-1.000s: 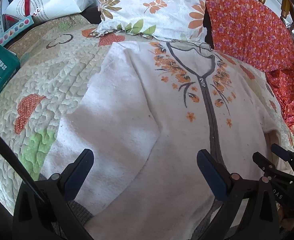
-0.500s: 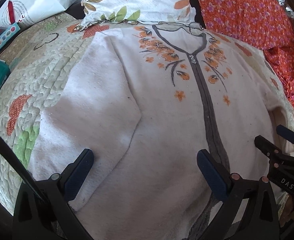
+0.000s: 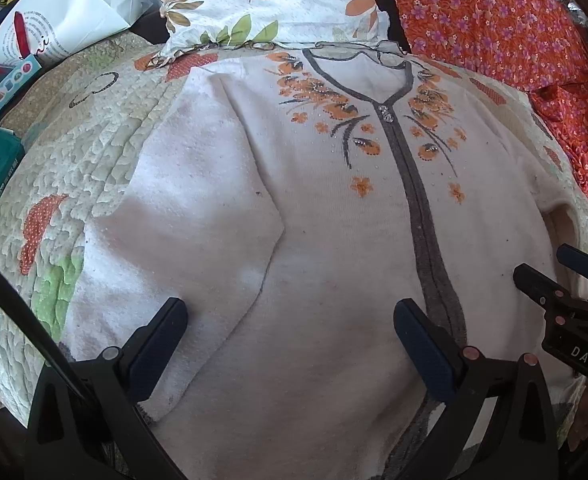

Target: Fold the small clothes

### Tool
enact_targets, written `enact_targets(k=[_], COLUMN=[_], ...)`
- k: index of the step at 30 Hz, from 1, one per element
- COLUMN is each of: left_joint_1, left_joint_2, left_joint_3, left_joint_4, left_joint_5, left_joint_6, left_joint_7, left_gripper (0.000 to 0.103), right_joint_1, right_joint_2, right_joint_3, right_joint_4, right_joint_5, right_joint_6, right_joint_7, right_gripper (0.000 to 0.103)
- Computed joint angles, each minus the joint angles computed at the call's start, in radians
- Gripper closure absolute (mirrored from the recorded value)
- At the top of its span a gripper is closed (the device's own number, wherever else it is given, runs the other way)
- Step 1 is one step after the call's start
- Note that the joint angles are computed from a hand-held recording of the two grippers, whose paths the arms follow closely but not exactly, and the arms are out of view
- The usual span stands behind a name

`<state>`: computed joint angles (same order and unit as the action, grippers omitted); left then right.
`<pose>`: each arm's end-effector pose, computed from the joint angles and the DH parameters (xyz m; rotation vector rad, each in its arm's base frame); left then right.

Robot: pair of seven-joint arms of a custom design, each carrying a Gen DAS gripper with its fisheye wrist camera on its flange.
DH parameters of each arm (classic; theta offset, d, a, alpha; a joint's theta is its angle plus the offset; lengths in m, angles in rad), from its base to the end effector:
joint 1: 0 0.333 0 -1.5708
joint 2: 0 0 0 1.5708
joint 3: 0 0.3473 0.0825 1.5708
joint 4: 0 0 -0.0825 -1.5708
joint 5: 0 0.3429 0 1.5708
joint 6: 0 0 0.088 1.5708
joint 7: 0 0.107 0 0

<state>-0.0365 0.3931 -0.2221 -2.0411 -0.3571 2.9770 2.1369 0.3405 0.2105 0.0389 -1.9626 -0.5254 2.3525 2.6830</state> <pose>0.6102 -0.1225 0.3694 -1.4708 2.3380 -0.7096 0.5505 0.2105 0.4411 -1.6227 2.4306 -0.5966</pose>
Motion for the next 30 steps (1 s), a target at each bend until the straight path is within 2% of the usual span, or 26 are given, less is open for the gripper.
enact_targets(k=[16, 27, 30], left_joint_1=[0.013, 0.031, 0.060], left_joint_2=[-0.015, -0.020, -0.022], left_joint_3=[-0.021, -0.036, -0.059], left_joint_4=[-0.032, -0.040, -0.035], left_joint_5=[0.006, -0.013, -0.031], left_joint_6=[0.066, 0.077, 0.067], left_joint_7=[0.030, 0.052, 0.078], left_gripper=[0.000, 0.000, 0.000], right_joint_1=[0.004, 0.003, 0.003], right_joint_2=[-0.002, -0.009, -0.010], right_joint_3=[-0.002, -0.002, -0.001], right_joint_4=[-0.003, -0.011, -0.012], right_joint_5=[-0.026, -0.037, -0.041], right_joint_6=[0.005, 0.007, 0.007], right_joint_7=[0.021, 0.031, 0.030], right_gripper=[0.021, 0.021, 0.021])
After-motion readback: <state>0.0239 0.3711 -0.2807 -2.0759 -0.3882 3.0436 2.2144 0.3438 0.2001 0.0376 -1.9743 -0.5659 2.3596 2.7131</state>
